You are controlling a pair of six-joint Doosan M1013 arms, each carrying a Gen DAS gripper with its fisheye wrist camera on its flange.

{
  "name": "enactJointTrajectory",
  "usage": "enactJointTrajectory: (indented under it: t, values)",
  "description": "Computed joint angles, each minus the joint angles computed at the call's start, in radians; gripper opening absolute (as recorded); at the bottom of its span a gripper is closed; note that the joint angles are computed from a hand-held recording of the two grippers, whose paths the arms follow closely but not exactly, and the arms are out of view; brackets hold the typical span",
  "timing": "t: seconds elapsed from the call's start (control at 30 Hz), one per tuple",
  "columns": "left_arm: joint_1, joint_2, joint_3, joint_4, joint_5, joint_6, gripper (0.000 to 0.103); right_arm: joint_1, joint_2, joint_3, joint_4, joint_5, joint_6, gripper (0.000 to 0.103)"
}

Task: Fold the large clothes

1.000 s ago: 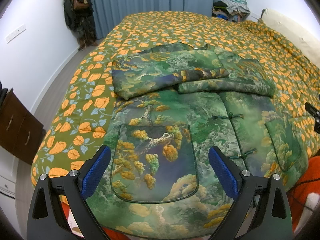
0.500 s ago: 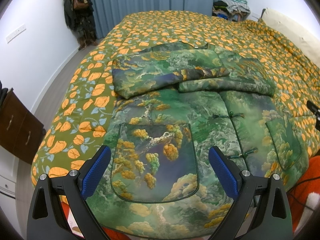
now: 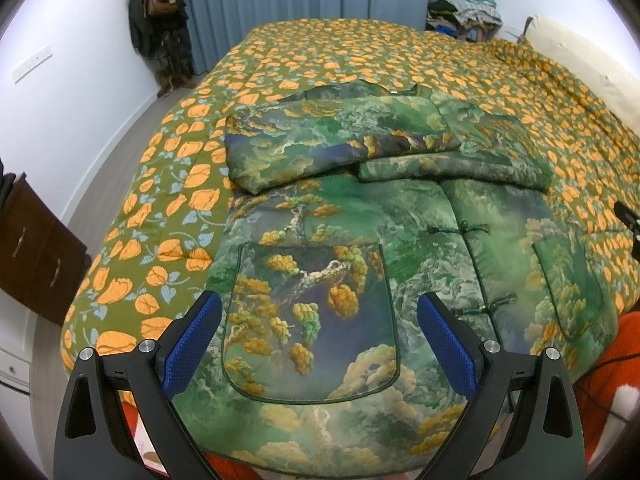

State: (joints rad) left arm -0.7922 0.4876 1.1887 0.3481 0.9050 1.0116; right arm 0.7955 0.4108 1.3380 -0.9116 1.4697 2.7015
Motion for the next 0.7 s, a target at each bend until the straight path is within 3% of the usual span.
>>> enactJointTrajectory:
  t: [0.13, 0.23, 0.4, 0.7]
  values:
    - [0.0, 0.001, -0.002, 0.004, 0.007, -0.005, 0.098, -0.001, -0.005, 0.003, 0.011, -0.013, -0.003, 0.082]
    - [0.003, 0.002, -0.007, 0.017, 0.028, -0.021, 0.098, -0.005, -0.04, 0.033, 0.023, -0.078, -0.009, 0.082]
    - [0.009, 0.006, -0.014, 0.037, 0.069, -0.054, 0.098, -0.015, -0.083, 0.071, 0.037, -0.097, -0.014, 0.082]
    - [0.004, 0.004, -0.017, 0.068, 0.092, -0.06, 0.098, -0.026, -0.17, 0.125, 0.1, -0.064, -0.035, 0.082]
